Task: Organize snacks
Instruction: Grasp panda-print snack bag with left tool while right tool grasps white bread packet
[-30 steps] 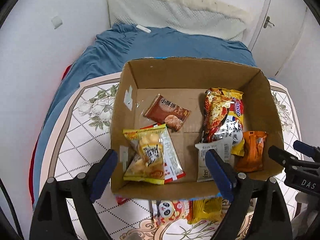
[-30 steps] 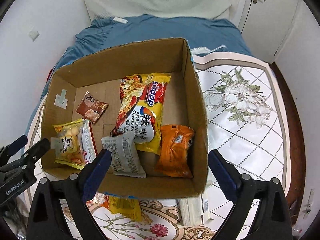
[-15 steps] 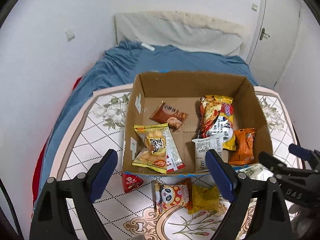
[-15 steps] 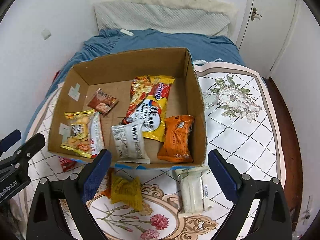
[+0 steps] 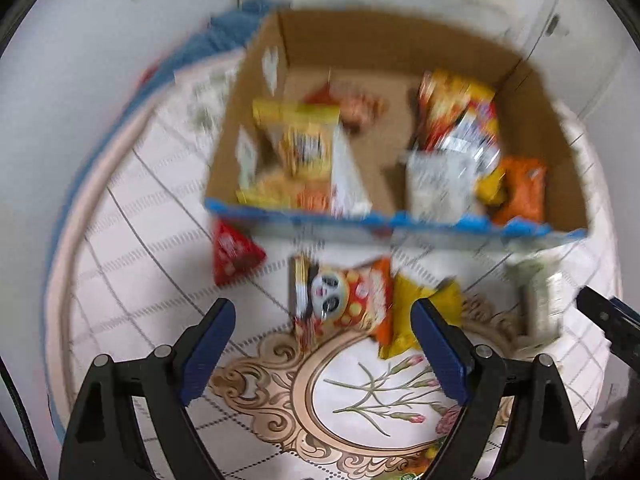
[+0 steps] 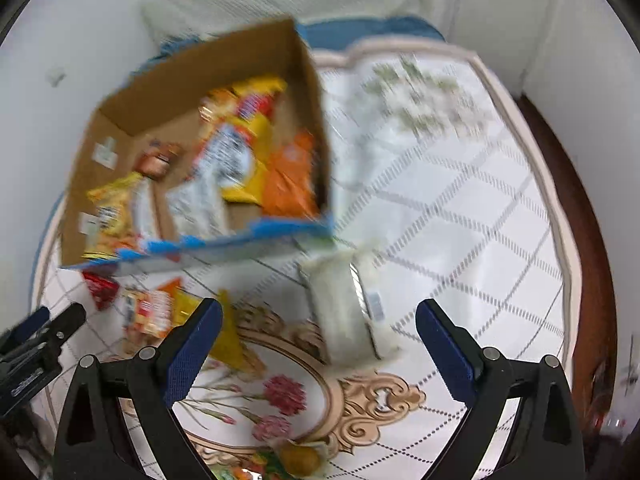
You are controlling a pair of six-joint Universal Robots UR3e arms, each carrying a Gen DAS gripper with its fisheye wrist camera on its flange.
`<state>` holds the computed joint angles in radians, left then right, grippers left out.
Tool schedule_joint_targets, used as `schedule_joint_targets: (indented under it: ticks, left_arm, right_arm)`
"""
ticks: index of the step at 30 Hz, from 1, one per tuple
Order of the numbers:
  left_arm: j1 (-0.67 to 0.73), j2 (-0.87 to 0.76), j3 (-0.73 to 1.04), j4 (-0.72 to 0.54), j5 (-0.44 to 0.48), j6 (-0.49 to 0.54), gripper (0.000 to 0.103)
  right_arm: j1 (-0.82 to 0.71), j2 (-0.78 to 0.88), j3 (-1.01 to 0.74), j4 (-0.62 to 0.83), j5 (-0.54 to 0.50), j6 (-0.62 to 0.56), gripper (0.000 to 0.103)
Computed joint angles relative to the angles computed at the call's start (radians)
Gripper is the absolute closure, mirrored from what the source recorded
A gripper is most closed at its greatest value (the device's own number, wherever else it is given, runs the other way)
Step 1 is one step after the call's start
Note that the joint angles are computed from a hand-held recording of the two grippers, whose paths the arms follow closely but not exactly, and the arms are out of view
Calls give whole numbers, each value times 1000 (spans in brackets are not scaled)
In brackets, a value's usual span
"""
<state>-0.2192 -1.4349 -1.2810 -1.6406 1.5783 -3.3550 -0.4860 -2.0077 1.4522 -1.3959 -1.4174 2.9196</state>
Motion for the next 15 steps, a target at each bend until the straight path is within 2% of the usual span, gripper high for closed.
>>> schedule_joint_targets:
  ticks: [4,11,15]
  left_arm:
    - [13,-85,-52,30,-44,-19,13]
    - [-76,-306,36,18,20,-16,13]
    - [-97,-321,4,86,32,-17,14]
  right_arm:
    - [-73,-20,122,-19,-1,-46,4]
    - [-88,14,272,-111,-31,-55,4]
    - [-43,74,304,-192,-62,-30,4]
